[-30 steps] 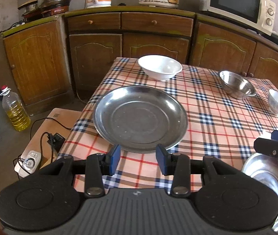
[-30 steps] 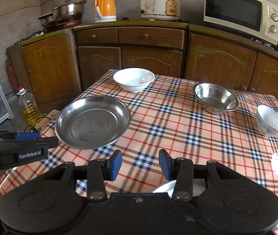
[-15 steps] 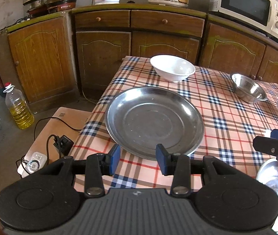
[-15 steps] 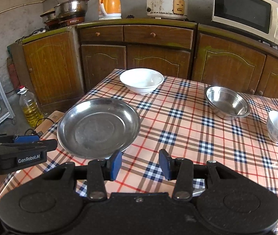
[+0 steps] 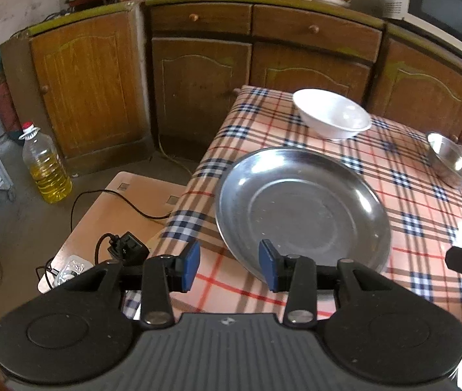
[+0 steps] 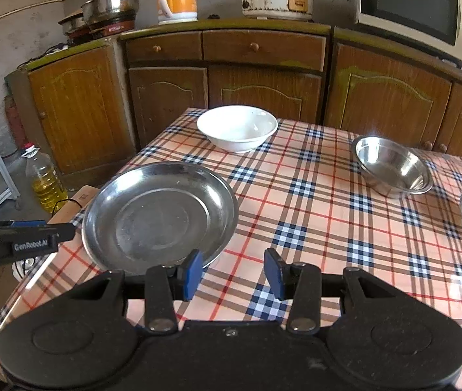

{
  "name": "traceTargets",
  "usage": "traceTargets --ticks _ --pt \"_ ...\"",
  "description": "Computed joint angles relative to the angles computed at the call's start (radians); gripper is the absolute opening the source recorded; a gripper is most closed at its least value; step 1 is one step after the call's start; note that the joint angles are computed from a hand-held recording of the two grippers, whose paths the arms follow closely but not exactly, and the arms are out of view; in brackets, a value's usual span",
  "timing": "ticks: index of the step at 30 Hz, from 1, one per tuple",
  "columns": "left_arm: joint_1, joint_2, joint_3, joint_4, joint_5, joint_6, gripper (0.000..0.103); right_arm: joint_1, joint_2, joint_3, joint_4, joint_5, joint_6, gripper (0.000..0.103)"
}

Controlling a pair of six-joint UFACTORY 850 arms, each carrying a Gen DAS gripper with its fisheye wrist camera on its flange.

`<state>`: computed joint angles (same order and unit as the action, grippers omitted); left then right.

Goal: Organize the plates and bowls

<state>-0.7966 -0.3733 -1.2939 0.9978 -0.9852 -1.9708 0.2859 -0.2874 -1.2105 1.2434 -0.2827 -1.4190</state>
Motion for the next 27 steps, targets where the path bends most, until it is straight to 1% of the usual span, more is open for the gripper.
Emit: traceTargets --ticks 3,5,6,7,9,11,15,17,20,24,25,26,27 --pt "0.019 -0.008 -0.007 -0.007 0.006 0.015 0.043 0.006 -0.040 -0.039 -0.059 0.000 0.083 0.052" --pt "0.034 -0.013 -0.010 -0.011 0.016 0.027 0.045 0.010 -0.067 -0.065 -0.089 0.003 0.132 0.054" --pt "0.040 -0.016 -0.012 -0.015 0.019 0.034 0.045 0.012 -0.080 -0.079 -0.108 0.005 0.159 0.058" --pt "0.046 -0.016 -0.010 -0.016 0.024 0.037 0.045 0.014 -0.094 -0.093 -0.132 0.006 0.192 0.059" --pt "0.058 -0.018 -0.009 -0.018 0.027 0.045 0.045 0.019 -0.117 -0.119 -0.171 0.009 0.242 0.059" --pt "0.070 -0.018 -0.007 -0.027 0.041 0.053 0.045 0.021 -0.145 -0.150 -0.215 -0.006 0.302 0.060" --pt "0.089 -0.022 -0.005 -0.037 0.060 0.064 0.047 0.031 -0.191 -0.199 -0.298 -0.018 0.417 0.066" --pt "0.098 -0.023 -0.004 -0.036 0.077 0.067 0.049 0.035 -0.210 -0.214 -0.320 -0.019 0.442 0.066" --pt "0.110 -0.030 -0.006 -0.037 0.099 0.074 0.049 0.036 -0.238 -0.246 -0.370 -0.039 0.516 0.068" --pt "0.121 -0.036 -0.007 -0.027 0.131 0.088 0.046 0.033 -0.269 -0.281 -0.393 -0.075 0.572 0.068" --pt "0.125 -0.037 -0.005 -0.026 0.145 0.085 0.044 0.032 -0.275 -0.285 -0.380 -0.083 0.565 0.068" --pt "0.130 -0.036 -0.001 -0.025 0.161 0.082 0.039 0.030 -0.281 -0.290 -0.365 -0.095 0.556 0.068" --pt "0.134 -0.032 0.007 -0.020 0.180 0.069 0.039 0.030 -0.286 -0.293 -0.360 -0.100 0.556 0.068"
